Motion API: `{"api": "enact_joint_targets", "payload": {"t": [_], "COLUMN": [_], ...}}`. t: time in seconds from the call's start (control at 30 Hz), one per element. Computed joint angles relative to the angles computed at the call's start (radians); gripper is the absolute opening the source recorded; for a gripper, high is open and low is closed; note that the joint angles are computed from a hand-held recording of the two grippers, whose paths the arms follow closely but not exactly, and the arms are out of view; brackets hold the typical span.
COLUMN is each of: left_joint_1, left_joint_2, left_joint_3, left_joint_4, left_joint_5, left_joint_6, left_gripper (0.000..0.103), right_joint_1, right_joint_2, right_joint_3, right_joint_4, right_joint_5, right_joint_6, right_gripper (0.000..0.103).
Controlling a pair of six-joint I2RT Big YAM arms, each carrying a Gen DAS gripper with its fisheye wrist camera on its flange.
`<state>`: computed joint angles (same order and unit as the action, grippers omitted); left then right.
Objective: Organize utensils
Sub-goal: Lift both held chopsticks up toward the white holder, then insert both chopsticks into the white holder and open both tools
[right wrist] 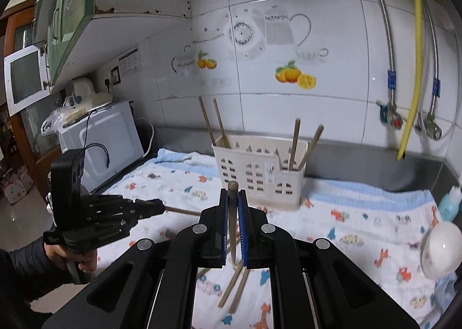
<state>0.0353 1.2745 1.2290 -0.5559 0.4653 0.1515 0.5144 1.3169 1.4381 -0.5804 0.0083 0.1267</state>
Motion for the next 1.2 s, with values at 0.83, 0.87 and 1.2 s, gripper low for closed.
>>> {"api": "enact_joint_targets", "payload": {"t": [0.83, 0.87, 1.2], "left_joint_1": [0.006, 0.004, -0.028], "left_joint_2": [0.096, 0.096, 0.154], "left_joint_3": [0.297, 0.306, 0.463], "left_joint_4": [-0.014, -0.009, 0.069], "left_joint_5": [0.046, 0.044, -0.030], "left_joint_6": [0.012, 0.012, -0.009], "left_gripper": [0.005, 0.005, 0.005], "right_joint_1": [-0.097, -0.100, -0.118], "right_joint_2": [0.313, 0.326, 0.416], "right_joint_3": [0.556, 0.562, 0.596], "right_joint_4": [-0.052, -0.051, -0.073], "right_joint_5": [0.113, 0.120, 0.101], "right_joint_6": [-0.036, -0.033, -0.019], "right_gripper": [0.007, 0.007, 0.007]}}
